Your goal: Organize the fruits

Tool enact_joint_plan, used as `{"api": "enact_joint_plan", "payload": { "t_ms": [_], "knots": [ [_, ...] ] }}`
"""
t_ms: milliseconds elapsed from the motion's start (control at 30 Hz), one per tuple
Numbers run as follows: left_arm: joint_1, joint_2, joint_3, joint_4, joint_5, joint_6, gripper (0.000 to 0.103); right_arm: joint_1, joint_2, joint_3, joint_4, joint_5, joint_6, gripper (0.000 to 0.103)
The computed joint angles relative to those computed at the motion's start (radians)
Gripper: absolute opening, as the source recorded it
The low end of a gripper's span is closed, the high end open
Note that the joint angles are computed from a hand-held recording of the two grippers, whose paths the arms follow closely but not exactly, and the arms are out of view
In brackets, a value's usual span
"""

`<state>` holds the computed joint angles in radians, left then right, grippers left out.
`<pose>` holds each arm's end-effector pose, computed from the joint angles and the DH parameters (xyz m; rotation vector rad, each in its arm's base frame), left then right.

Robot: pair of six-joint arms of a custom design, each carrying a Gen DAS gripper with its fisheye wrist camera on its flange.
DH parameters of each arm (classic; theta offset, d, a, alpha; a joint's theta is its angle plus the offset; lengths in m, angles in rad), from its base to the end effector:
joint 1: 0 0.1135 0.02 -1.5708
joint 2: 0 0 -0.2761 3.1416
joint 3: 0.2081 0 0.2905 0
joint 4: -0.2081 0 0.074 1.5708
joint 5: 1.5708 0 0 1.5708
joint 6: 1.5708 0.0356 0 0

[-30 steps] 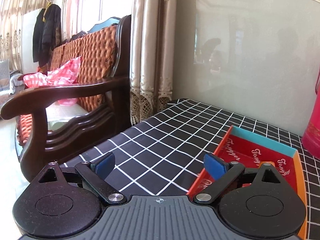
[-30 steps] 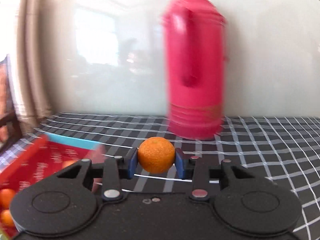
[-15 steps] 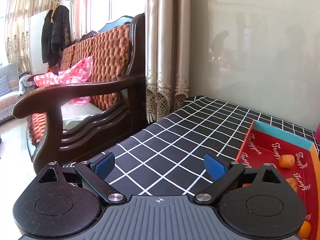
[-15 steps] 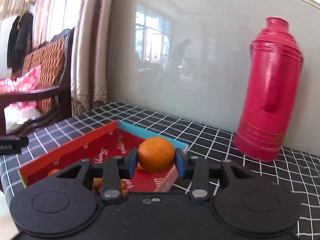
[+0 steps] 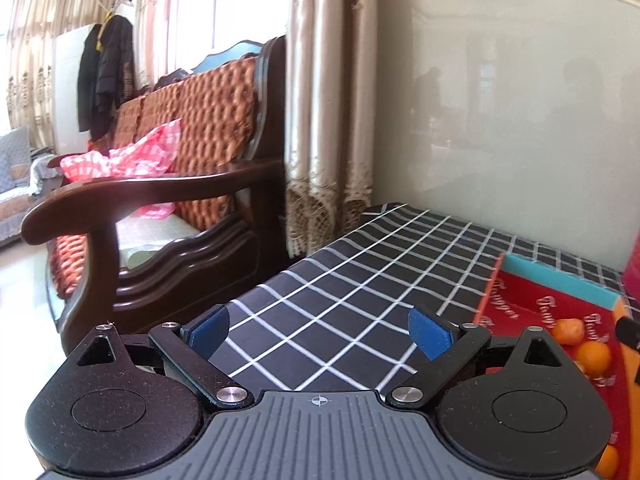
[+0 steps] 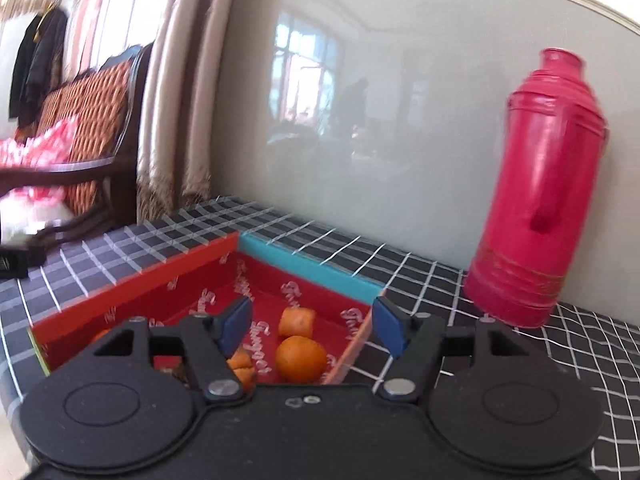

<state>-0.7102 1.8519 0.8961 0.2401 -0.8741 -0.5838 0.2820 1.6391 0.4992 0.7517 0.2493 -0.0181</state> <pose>0.3080 -0.2288 0.1177 -0.2936 1.9891 0.1929 0.3026 0.0785 0.1147 -0.1286 1.9428 -0.0696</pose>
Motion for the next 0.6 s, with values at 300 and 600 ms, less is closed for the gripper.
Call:
{"api": "enact_joint_plan", "payload": {
  "t_ms": [300,600],
  "knots": [
    [-0.135,-0.141,-0.066,-0.024,0.046,0.047,0.101,0.065,-0.523,-0.257,-0.289,0.149,0.241,0.097],
    [-0.409,-0.406,-0.156,-0.324,-0.103,-0.082,0.103,0.456,-1.101,-0.282,-1.099,0.560,0.652,0.097]
  ]
}}
